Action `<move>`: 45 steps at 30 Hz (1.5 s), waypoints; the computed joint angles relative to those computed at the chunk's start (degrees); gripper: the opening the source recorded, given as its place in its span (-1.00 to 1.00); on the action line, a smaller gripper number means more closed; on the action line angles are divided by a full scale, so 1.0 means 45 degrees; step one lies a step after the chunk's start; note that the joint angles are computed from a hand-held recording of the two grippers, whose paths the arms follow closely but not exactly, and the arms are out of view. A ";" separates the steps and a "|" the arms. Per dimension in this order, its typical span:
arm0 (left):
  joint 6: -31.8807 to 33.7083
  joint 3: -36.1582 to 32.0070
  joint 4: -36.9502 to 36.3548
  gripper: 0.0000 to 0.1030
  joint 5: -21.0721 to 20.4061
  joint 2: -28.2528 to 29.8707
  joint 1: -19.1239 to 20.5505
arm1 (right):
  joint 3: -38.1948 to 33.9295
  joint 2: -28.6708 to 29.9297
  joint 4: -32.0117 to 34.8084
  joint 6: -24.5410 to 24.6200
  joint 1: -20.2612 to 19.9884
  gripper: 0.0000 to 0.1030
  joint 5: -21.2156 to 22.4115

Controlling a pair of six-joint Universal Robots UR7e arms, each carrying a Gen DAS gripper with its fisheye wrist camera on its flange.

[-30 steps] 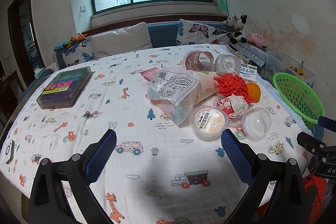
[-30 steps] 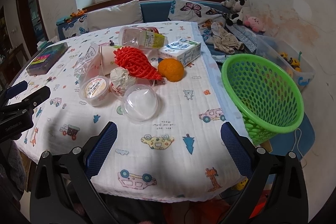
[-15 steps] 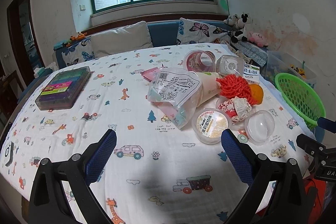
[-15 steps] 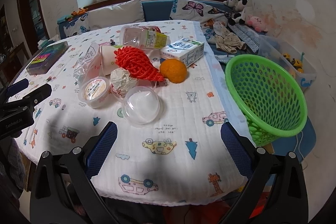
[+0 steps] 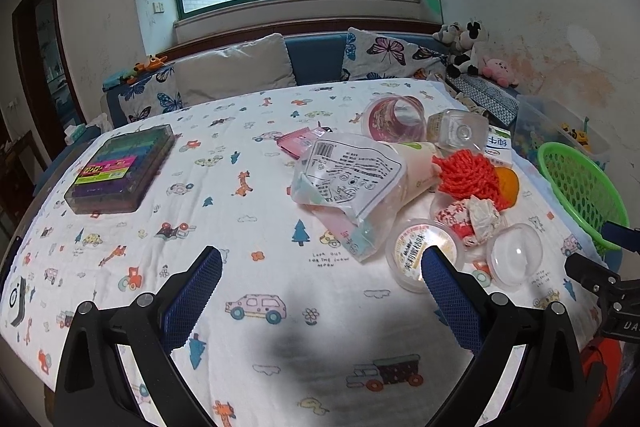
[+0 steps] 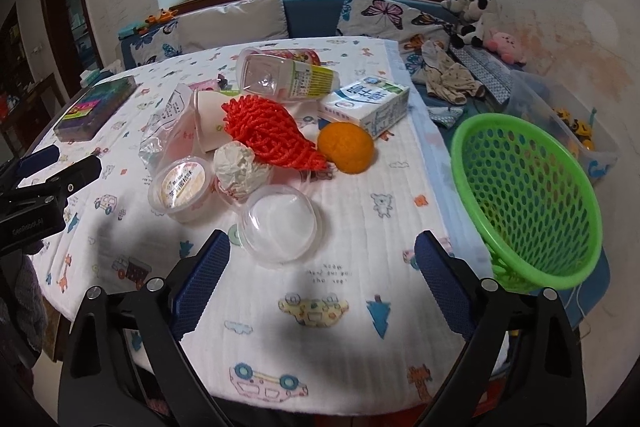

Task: Collect trash
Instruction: 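Grasp the red mesh net with the right tool while the left grasps the plastic bag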

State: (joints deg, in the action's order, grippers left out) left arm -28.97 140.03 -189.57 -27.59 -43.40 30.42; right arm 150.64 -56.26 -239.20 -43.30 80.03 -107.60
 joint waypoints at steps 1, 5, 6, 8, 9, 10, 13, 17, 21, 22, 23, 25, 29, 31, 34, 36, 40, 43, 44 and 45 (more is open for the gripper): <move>0.0141 -0.0034 -0.0047 0.88 -0.0034 -0.0030 0.0066 | -0.0110 -0.0057 0.0247 -0.0012 0.0055 0.76 -0.0006; 0.0638 -0.0230 -0.0222 0.88 -0.0206 -0.0081 0.0341 | -0.0507 -0.0280 0.1157 -0.0048 0.0169 0.70 0.0128; 0.0754 -0.0296 -0.0238 0.88 -0.0276 -0.0114 0.0441 | -0.0641 -0.0340 0.1429 -0.0033 0.0209 0.67 0.0174; 0.0969 -0.0417 -0.0313 0.88 -0.0412 -0.0132 0.0611 | -0.0875 -0.0430 0.1889 0.0004 0.0318 0.65 0.0196; 0.1033 -0.0452 -0.0344 0.88 -0.0460 -0.0134 0.0659 | -0.1002 -0.0473 0.2124 -0.0004 0.0374 0.62 0.0240; 0.1118 -0.0521 -0.0363 0.88 -0.0516 -0.0123 0.0736 | -0.1082 -0.0492 0.2261 -0.0015 0.0442 0.60 0.0260; 0.1387 -0.0689 -0.0446 0.88 -0.0633 -0.0105 0.0921 | -0.1457 -0.0551 0.2782 -0.0044 0.0567 0.54 0.0342; 0.1703 -0.0885 -0.0539 0.88 -0.0738 -0.0040 0.1119 | -0.2011 -0.0729 0.4017 0.0193 0.0788 0.46 0.0426; 0.1889 -0.1054 -0.0576 0.88 -0.0916 -0.0035 0.1350 | -0.2671 -0.0449 0.4735 0.0089 0.1120 0.44 0.0239; 0.1952 -0.1088 -0.0596 0.88 -0.0982 -0.0040 0.1419 | -0.2837 -0.0391 0.4947 0.0074 0.1169 0.43 0.0217; 0.1998 -0.1115 -0.0594 0.88 -0.1039 -0.0051 0.1467 | -0.3010 -0.0273 0.5079 0.0075 0.1224 0.43 0.0173; 0.2138 -0.1192 -0.0611 0.88 -0.1125 -0.0036 0.1574 | -0.3345 -0.0016 0.5243 0.0021 0.1312 0.43 0.0015; 0.2468 -0.1373 -0.0672 0.88 -0.1421 0.0017 0.1768 | -0.4036 0.0560 0.5579 -0.0049 0.1383 0.41 -0.0434; 0.2836 -0.1535 -0.0754 0.88 -0.1670 0.0093 0.1863 | -0.4258 0.0713 0.5820 -0.0096 0.1361 0.30 -0.0563; 0.3303 -0.1866 -0.0709 0.88 -0.1713 0.0370 0.1863 | -0.4426 0.0774 0.6100 -0.0125 0.1282 0.16 -0.0548; 0.3669 -0.2099 -0.0770 0.87 -0.1814 0.0554 0.1891 | -0.4363 0.0678 0.6129 -0.0107 0.1230 0.11 -0.0424; 0.4392 -0.2636 -0.0809 0.86 -0.2022 0.0921 0.2017 | -0.4046 0.0348 0.6061 -0.0150 0.1085 -0.03 -0.0085; 0.4896 -0.2982 -0.0826 0.85 -0.2037 0.1220 0.2061 | -0.3830 0.0007 0.6266 0.0010 0.0998 -0.08 0.0261; 0.5022 -0.3080 -0.0790 0.85 -0.2031 0.1267 0.2093 | -0.3718 -0.0133 0.6274 0.0031 0.0955 -0.09 0.0429; 0.5177 -0.3191 -0.0781 0.85 -0.2073 0.1321 0.2141 | -0.3630 -0.0271 0.6332 0.0056 0.0926 -0.10 0.0558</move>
